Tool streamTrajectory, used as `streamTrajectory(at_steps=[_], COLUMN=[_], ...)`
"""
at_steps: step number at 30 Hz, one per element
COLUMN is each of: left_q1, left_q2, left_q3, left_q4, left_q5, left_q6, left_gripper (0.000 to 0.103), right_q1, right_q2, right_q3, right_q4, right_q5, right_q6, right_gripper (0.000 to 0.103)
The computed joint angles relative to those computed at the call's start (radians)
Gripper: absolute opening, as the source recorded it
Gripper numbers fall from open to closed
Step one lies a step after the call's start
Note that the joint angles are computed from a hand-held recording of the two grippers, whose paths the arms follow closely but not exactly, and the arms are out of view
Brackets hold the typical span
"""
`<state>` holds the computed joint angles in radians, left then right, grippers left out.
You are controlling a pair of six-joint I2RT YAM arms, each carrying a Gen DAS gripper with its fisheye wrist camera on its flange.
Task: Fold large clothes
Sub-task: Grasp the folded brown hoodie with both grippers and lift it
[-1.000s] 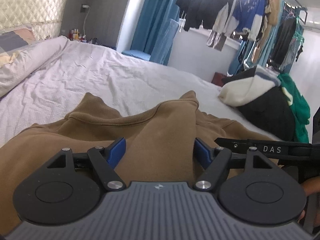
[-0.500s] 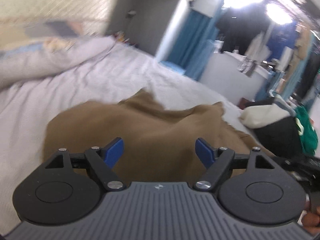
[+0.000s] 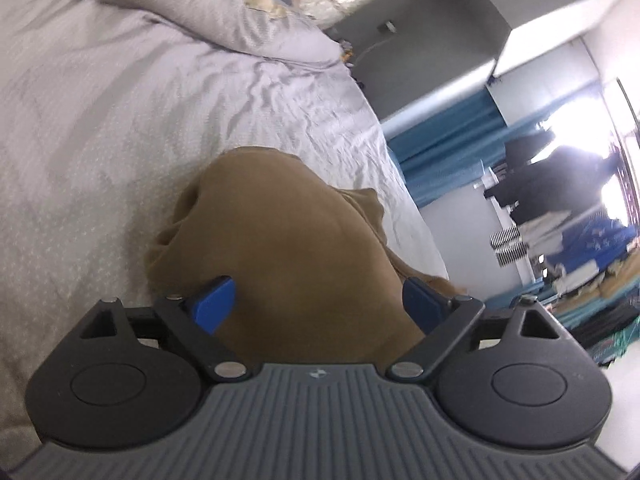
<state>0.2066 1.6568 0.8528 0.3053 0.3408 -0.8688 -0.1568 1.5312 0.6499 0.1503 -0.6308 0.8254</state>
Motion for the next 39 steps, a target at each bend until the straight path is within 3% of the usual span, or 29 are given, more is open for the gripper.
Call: streamTrajectory(at_steps=[3,7,10,15,18,22,25,29,39], left_q1=[0.007,0.02,0.053,0.107,0.122,0.1,0.09,0.073,0.053], left_q2=[-0.035,-0.063,-0.033,0.095,0.18,0.266,0.311,0.331,0.278], left_q3=[-0.02,-0.033,-0.034,-0.013,0.0,0.043,0.074,0.141,0.155], left_q4=[-0.031,-0.128,-0.123,-0.018,0.096,0.19,0.243,0.193,0.123], left_q5=[-0.022,-0.054,-0.015,0.115,0.199,0.202,0.194,0.159,0.109], left_q6=[-0.024,-0.044,-0.106,-0.23,-0.31,-0.388,-0.418,-0.38,-0.265], left_gripper=[0.093,0.094,0.094,0.095,0.095,0.099,0.099,0.099,0.068], right_q1=[-0.018,-0.031,-0.024,-0.026,-0.024,-0.041,-0.047,-0.029,-0.01], right_q2=[0.071,0.149,0.186,0.238,0.228,0.234,0.239,0.271,0.359], right_q3=[-0.011,-0.018,0.005,0.013,-0.019,-0.057,-0.025,0.047,0.216], right_q4=[0.116,0.245,0.281,0.429,0.537,0.69,0.668,0.566,0.333], right_q5=[-0.011,0.066,0.135,0.137,0.119,0.077,0.073,0.109,0.204], right_q6=[0.119,0.261,0.321,0.419,0.426,0.446,0.438,0.418,0.386], right_gripper=[0.093,0.094,0.096,0.097,0.097,0.098,0.098,0.097,0.096])
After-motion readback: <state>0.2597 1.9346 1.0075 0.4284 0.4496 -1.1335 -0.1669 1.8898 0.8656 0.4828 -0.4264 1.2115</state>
